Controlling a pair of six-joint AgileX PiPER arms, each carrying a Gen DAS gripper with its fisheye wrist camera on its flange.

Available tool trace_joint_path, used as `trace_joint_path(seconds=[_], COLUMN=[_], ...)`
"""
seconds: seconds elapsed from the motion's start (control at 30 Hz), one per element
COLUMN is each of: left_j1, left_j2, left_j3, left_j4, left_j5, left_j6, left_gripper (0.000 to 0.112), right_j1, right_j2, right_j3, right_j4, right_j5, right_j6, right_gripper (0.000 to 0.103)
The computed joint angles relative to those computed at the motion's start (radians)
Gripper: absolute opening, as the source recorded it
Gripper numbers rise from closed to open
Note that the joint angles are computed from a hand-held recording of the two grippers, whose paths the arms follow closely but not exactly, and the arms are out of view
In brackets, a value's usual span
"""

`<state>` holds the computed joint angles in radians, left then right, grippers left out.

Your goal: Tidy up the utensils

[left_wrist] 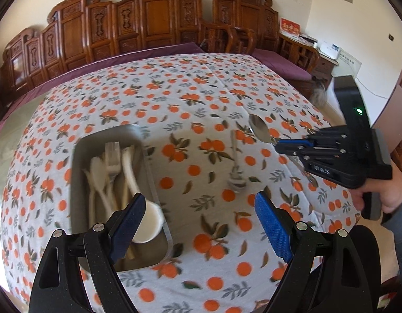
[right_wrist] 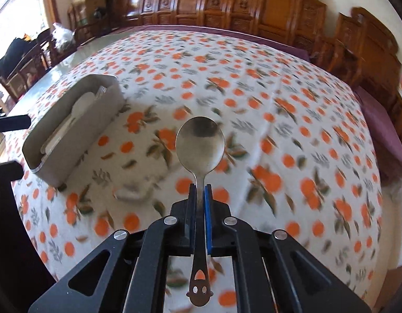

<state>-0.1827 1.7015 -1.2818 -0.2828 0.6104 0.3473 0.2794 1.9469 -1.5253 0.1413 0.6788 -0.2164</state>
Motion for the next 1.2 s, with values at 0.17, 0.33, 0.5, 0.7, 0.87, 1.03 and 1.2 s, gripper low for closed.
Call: trace_joint_path(seconds=[0.17,0.33,0.5,0.7,0.87,1.03,1.2], left_j1=[-0.063,-0.100,-0.107,-0.136,-0.160,-0.163,-0.179], left_j2=[0.060,0.172,0.305,0.438,0.497,0.484,0.454], left_j3=[-0.035,-0.143,-0.312,-0.484,-0.547,-0.518,-0.467], left_j4=[0.055,0.086,0.097,0.164,0.247,0.245,0.237], left_j5=[-0.013,0.035,0.135,0.243,0.293,0.278,0.244], left_j6=[-0.063,-0.122,-0.183,-0.267,-0.323,-0.318,-0.299], left_gripper=[0.082,0.070,0.056,0.046,0.040,0.040,0.023], right_j1=[-0.051,-0.095,-0.122,-0.135,-0.143,-0.145,-0.144], right_j2=[-0.075,-0.105,-0.107,-0.105,-0.107,-0.106,-0.105], right_j3=[0.147,0.221,0.253,0.241,0.239,0.236,0.235], right_j4=[0.027,0.085,0.149,0.183,0.204,0.212,0.211], right_j5=[-0.071,-0.111,-0.133,-0.126,-0.121,-0.119,-0.118], right_j6=[-0.028,-0.081,-0.132,-0.157,-0.174,-0.180,-0.178], right_gripper=[0.007,0.007,0.007,0.007,0.007,0.007,0.007])
